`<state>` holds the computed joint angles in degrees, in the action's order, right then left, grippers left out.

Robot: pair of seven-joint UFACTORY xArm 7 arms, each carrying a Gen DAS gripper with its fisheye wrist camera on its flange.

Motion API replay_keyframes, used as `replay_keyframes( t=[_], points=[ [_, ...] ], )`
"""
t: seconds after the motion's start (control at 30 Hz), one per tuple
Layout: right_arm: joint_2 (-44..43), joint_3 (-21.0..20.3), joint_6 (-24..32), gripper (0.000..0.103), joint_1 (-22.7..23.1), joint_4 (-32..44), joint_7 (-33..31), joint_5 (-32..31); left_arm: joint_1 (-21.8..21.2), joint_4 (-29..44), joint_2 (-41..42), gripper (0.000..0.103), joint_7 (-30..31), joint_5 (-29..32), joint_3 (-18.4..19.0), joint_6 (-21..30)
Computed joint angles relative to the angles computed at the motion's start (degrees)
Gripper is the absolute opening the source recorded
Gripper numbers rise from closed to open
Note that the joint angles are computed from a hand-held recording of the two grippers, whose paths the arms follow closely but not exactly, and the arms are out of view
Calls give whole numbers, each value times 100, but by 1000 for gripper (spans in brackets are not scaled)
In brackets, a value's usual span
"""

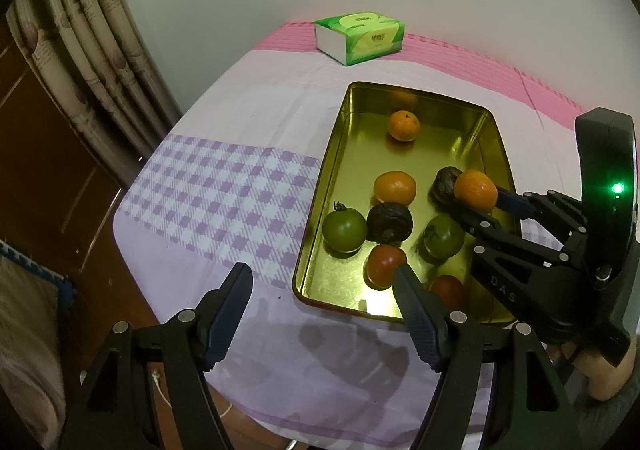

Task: Organize fruits
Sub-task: 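Lower the mandarin into the tin tray with the right tool and open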

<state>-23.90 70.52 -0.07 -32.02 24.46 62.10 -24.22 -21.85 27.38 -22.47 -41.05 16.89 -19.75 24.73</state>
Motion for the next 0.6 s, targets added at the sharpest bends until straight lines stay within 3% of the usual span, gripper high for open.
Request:
replay_keyframes(
  t=[0.33,0.4,0.53,0.6],
  points=[
    [-269,-140,108,53,315,-3,98,68,-2,18,13,73,-37,41,-4,38],
    [-345,-370,159,57,587,-55,141,77,1,20,16,73,-37,51,-8,47],
    [-631,-960,334,78,1333,-217,269,77,13,24,5,73,-80,99,-45,69],
    [-882,-1172,609,83,1710,-280,400,63,17,24,9,73,-99,123,-56,72]
  ],
)
